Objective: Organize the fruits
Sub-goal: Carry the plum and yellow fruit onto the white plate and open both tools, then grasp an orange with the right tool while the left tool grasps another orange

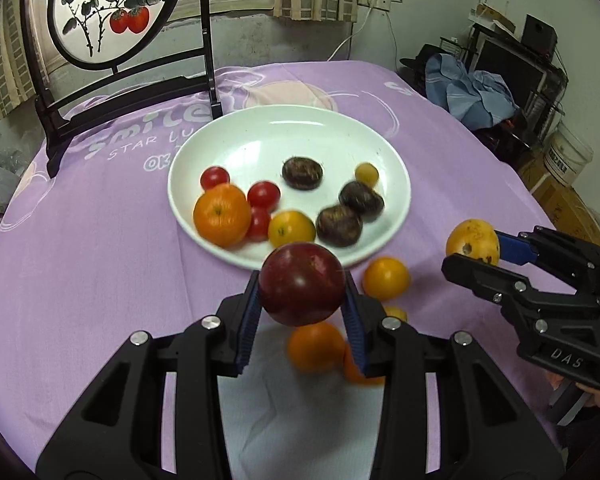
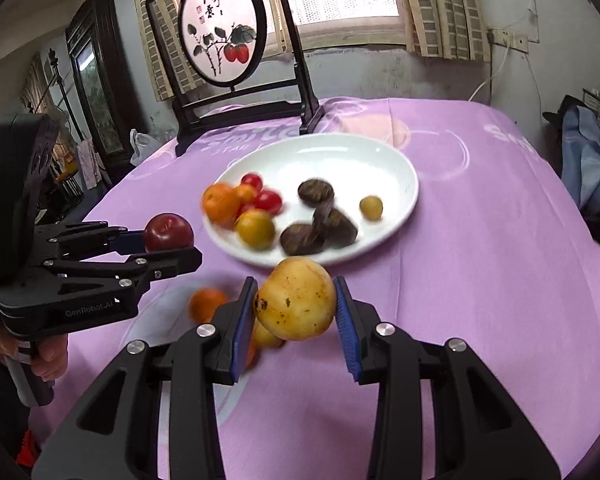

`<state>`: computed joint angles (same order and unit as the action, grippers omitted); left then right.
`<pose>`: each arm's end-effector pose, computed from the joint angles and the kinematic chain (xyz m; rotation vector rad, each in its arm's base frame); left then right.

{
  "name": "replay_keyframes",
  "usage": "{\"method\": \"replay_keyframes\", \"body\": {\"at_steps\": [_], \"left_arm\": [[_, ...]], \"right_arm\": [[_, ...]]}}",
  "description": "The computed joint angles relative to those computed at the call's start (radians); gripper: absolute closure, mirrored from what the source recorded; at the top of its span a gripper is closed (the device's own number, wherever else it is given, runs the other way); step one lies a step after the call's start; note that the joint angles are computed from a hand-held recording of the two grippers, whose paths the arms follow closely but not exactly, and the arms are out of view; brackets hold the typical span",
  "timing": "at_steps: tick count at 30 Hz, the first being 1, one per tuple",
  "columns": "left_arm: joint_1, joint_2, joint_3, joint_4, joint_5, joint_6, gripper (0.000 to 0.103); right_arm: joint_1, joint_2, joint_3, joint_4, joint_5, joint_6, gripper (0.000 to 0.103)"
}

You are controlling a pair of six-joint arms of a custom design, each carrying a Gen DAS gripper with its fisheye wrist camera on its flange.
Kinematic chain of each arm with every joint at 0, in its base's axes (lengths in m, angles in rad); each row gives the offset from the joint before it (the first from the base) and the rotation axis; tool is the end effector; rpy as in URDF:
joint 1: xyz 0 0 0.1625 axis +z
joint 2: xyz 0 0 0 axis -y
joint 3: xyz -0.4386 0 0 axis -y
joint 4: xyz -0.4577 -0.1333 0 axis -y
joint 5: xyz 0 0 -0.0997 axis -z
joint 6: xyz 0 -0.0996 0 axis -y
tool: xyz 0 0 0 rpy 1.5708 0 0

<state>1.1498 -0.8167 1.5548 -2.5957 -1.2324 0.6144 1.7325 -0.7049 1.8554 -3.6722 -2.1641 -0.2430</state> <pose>-0.1592 -0.7626 0.1123 1.3056 2.4299 -0.3508 0.1806 -0.6250 0.0620 0.1069 -2.3083 1.1459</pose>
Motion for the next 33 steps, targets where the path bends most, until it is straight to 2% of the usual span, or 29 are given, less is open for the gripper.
{"method": "replay_keyframes", "body": {"at_steps": [4, 9, 12, 18, 22, 23, 26, 33], "left_arm": [[-0.012, 0.071, -0.081, 0.009, 0.023, -0.037, 0.064], [-0.016, 0.151, -0.168, 0.012, 0.070, -0.051, 0.064], [-0.014, 0.183, -0.210, 0.024, 0.073, -0.062, 0.064], [-0.014, 0.214, -0.234, -0.014, 0.077, -0.073, 0.062], [-0.003, 0.206, -0.255, 0.050, 0.010, -0.125, 0.042], [-0.005, 0.199, -0.244, 0.037, 0.006, -0.124, 0.040], [-0.019, 0.176, -0.194, -0.045, 0.029, -0.085, 0.026], [-0.026, 0.093, -0.099, -0.108, 0.018, -0.062, 0.025]], "right_arm": [[-0.032, 0.004, -0.069, 0.055, 0.029, 0.005, 0.065], [-0.063, 0.030, -0.150, 0.109, 0.029, 0.009, 0.065], [-0.080, 0.043, -0.186, 0.132, 0.033, 0.008, 0.065], [-0.110, 0.039, -0.214, 0.190, 0.108, 0.055, 0.064], [-0.119, 0.026, -0.191, 0.151, 0.135, 0.079, 0.062], [-0.120, 0.019, -0.180, 0.143, 0.146, 0.077, 0.061], [-0.113, 0.006, -0.154, 0.100, 0.146, 0.074, 0.060], [-0.081, -0.035, -0.071, 0.057, 0.131, 0.068, 0.059]]}}
